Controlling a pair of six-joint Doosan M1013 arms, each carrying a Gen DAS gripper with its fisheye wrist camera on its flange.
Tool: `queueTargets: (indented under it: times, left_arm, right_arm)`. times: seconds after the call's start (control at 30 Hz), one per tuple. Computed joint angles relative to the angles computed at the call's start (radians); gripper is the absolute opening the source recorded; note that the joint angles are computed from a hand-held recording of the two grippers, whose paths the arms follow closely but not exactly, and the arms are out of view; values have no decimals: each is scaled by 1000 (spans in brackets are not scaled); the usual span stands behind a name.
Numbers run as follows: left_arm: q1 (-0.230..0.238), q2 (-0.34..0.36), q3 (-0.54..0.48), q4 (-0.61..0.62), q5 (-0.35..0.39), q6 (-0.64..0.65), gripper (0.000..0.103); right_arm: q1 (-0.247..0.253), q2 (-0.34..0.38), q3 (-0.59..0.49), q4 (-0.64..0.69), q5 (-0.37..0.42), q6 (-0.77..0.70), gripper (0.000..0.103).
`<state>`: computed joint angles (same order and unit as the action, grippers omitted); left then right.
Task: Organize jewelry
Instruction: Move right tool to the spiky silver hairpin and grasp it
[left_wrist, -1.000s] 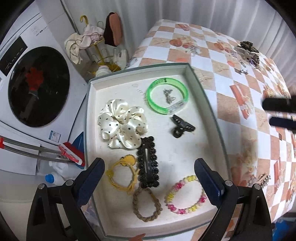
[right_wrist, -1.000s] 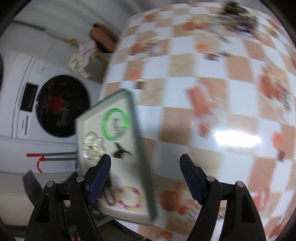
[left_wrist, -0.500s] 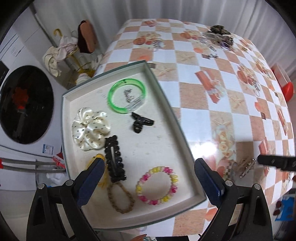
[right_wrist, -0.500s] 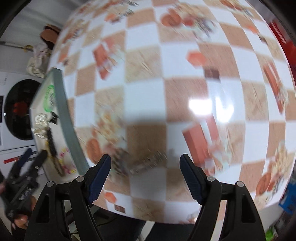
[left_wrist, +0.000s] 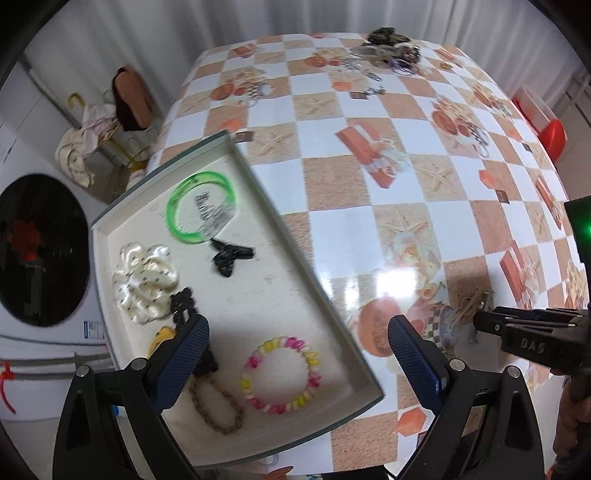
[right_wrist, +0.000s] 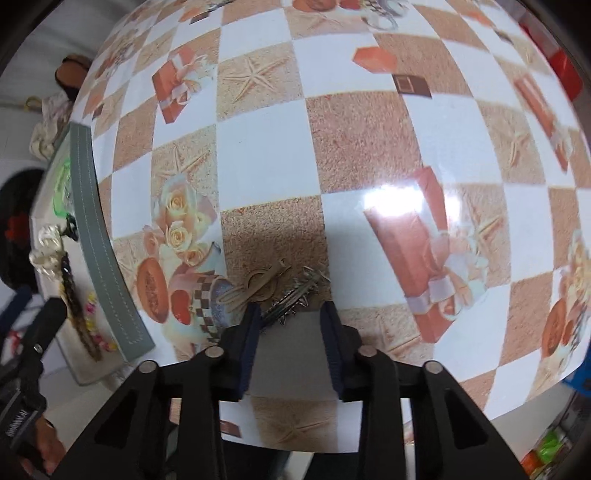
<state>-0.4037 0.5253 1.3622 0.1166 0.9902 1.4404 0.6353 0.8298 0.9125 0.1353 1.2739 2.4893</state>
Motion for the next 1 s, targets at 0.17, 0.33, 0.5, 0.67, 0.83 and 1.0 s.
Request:
queueTargets:
  times: [0.17,0.33,0.5,0.67,0.83,1.0]
  left_arm:
    - [-19,14,-21,-20,3,45,101]
    - [-38,27,-38,-38,11,82,101]
    - [-53,35,-45,-59,19,121,101]
    - [-68,38,-48,-75,20,166,101]
    - [-84,57,-67,-116,49,241,101]
    - [-104,81,-85,-158,71,322,94]
  right_arm:
    - [8,-8,9,-50,36,-12,21]
    - [3,-40,65,-74,27,-6,20]
    - [-5,-59,96,-61,-2,-30,20]
    - [-3,-60,100,-82,-2,-87,21]
    - [3,-68,112,-102,-2,-94,12]
    - [-11,-114,200,-89,-58,-62,12]
